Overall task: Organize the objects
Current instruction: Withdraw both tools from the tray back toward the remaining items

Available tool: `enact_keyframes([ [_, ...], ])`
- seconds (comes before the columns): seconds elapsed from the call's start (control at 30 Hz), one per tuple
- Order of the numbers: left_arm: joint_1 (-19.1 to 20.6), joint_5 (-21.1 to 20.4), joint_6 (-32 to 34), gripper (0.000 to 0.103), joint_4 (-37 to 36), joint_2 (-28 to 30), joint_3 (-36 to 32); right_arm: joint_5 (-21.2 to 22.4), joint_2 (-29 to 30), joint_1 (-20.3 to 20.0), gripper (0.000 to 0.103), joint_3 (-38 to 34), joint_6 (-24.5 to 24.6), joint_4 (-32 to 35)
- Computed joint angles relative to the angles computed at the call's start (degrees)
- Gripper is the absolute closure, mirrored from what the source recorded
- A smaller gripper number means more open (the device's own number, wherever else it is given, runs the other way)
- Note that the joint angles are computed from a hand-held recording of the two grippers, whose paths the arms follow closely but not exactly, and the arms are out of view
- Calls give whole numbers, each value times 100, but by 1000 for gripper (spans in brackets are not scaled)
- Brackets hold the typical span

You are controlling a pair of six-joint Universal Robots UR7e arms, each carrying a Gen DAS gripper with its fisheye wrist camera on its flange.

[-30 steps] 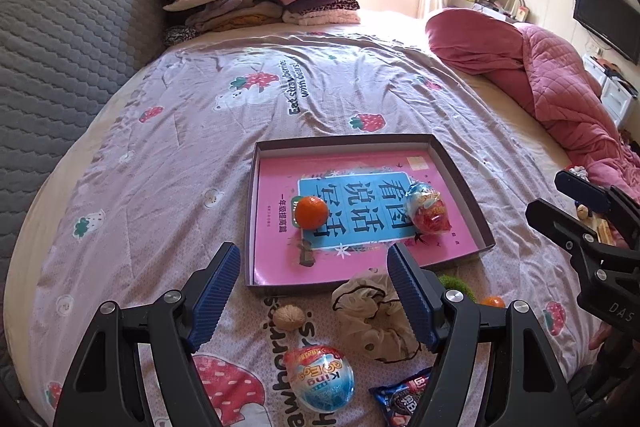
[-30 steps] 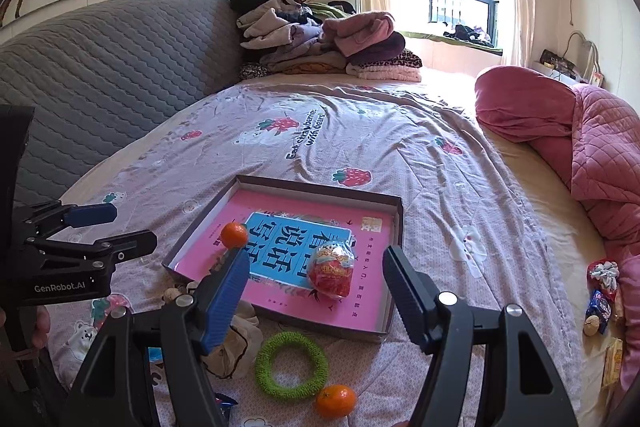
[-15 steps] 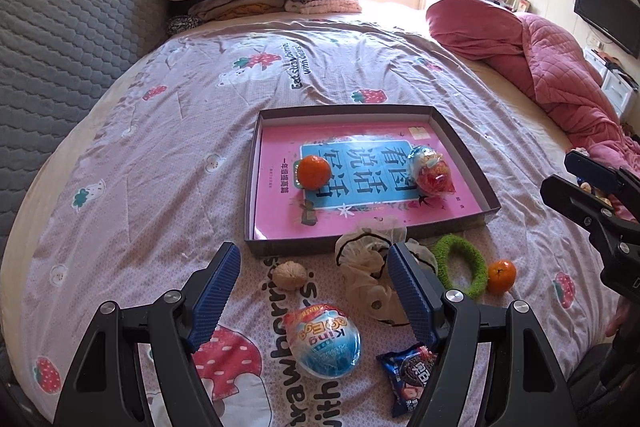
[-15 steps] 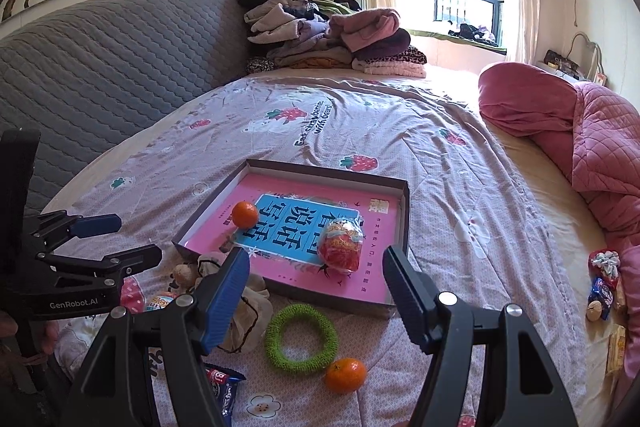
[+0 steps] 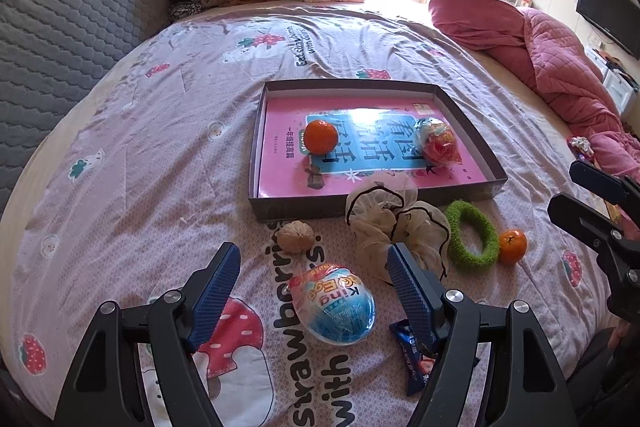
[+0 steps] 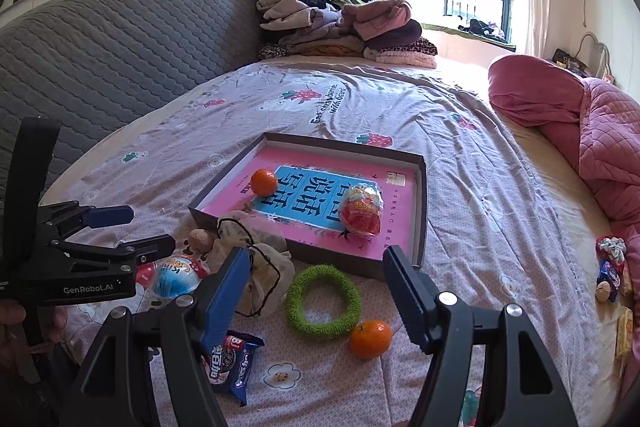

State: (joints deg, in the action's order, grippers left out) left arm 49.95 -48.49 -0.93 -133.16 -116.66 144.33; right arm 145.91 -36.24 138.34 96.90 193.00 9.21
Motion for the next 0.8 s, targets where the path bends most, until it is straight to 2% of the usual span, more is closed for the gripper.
enact_keyframes([
  [0.5, 263, -192, 225, 26, -44, -134, 160, -335, 508, 35, 34, -116, 507, 311],
  [0.8, 281, -228, 217, 26, 33, -211, 250, -450, 769, 143, 34, -173, 825, 498],
])
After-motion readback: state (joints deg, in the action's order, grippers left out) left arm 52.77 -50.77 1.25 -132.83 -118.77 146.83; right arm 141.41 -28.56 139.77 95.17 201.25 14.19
